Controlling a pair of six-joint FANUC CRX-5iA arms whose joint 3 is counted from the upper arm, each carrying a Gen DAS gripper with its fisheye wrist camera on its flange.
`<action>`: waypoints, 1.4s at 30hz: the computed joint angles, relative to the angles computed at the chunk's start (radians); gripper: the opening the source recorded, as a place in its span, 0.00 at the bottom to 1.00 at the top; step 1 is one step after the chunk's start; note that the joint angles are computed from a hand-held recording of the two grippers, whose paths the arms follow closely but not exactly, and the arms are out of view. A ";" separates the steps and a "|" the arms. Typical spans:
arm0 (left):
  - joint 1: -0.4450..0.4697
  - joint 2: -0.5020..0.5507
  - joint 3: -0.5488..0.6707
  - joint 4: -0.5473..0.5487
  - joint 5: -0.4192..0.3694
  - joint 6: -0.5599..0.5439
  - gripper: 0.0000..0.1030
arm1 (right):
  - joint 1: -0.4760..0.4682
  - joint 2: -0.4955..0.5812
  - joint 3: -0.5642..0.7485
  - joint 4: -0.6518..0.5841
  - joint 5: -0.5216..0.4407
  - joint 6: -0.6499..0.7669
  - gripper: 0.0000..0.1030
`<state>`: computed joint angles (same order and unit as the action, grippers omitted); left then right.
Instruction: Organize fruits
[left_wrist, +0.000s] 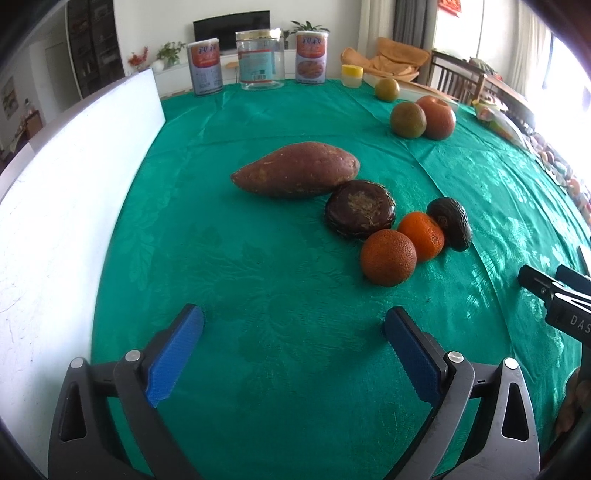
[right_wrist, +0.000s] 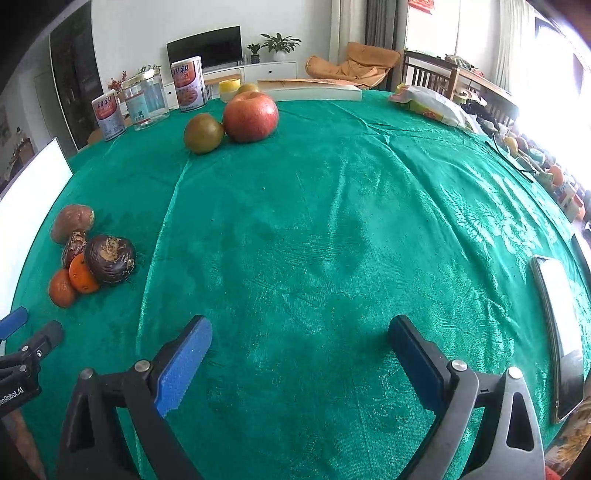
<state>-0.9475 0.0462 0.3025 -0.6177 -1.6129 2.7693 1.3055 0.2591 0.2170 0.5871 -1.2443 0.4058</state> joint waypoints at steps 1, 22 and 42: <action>0.000 0.000 0.000 0.000 0.000 0.000 0.97 | 0.000 0.002 0.003 0.000 -0.002 0.000 0.94; 0.000 0.004 0.004 0.000 -0.004 -0.004 0.98 | -0.002 0.008 0.017 -0.017 -0.012 0.009 1.00; 0.000 0.003 0.003 0.000 -0.004 -0.003 0.98 | -0.002 0.008 0.016 -0.017 -0.012 0.009 1.00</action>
<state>-0.9477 0.0491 0.3056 -0.6176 -1.6169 2.7659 1.3039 0.2669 0.2332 0.5699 -1.2566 0.4144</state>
